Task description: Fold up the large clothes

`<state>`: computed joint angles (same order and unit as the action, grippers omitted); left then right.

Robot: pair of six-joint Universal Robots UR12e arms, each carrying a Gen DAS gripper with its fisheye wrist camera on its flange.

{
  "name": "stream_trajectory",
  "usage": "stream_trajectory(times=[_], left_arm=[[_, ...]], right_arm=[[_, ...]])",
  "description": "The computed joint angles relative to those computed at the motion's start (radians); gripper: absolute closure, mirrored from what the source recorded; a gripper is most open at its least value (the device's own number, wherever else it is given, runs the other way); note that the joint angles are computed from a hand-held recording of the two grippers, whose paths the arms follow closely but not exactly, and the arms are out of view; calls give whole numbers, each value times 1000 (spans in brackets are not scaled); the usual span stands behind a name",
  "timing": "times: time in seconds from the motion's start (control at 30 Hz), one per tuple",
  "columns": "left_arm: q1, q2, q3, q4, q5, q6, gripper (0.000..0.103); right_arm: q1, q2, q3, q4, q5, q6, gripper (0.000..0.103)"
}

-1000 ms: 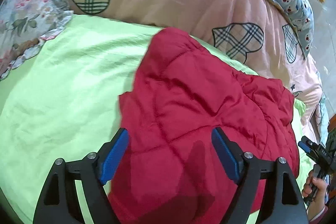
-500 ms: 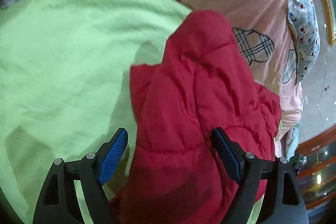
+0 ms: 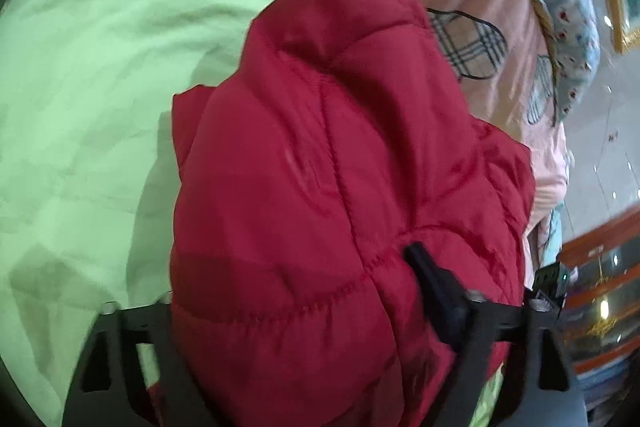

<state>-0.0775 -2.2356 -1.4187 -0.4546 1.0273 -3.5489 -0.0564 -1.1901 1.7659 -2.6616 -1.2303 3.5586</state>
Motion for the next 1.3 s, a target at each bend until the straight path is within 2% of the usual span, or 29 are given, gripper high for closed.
stream_trajectory(times=[0.07, 0.17, 0.23, 0.43, 0.73, 0.9, 1.0, 1.1, 1.2, 1.23, 1.27, 1.3], left_arm=[[-3, 11, -7, 4, 1, 15, 42], [-5, 39, -29, 14, -9, 32, 53], [-3, 65, -55, 26, -26, 47, 57], [6, 164, -166, 31, -79, 104, 61], [31, 292, -335, -14, -172, 171, 61], [30, 308, -362, -24, -142, 195, 61], [11, 294, -350, -12, -63, 171, 57], [-7, 293, -352, 2, 15, 155, 46], [-28, 296, -353, 11, 102, 143, 25], [-35, 306, -360, 8, 143, 137, 14], [-45, 310, -359, 5, 180, 134, 9], [-51, 317, -357, -2, 211, 138, 9]], right_arm=[[0, -8, 3, -1, 10, -3, 55], [7, -32, 12, 8, 8, -11, 66], [13, -52, 20, 12, 11, -18, 69], [26, -129, 77, 10, 44, -24, 71], [13, -278, 244, 7, 138, 0, 71], [19, -315, 287, 1, 138, 9, 70], [20, -302, 289, -22, 126, 38, 69], [20, -293, 294, -37, 101, 51, 62], [27, -293, 294, -32, 72, 50, 53], [30, -294, 295, -32, 61, 55, 49], [31, -295, 295, -29, 55, 58, 43], [35, -295, 293, -25, 47, 62, 40]])
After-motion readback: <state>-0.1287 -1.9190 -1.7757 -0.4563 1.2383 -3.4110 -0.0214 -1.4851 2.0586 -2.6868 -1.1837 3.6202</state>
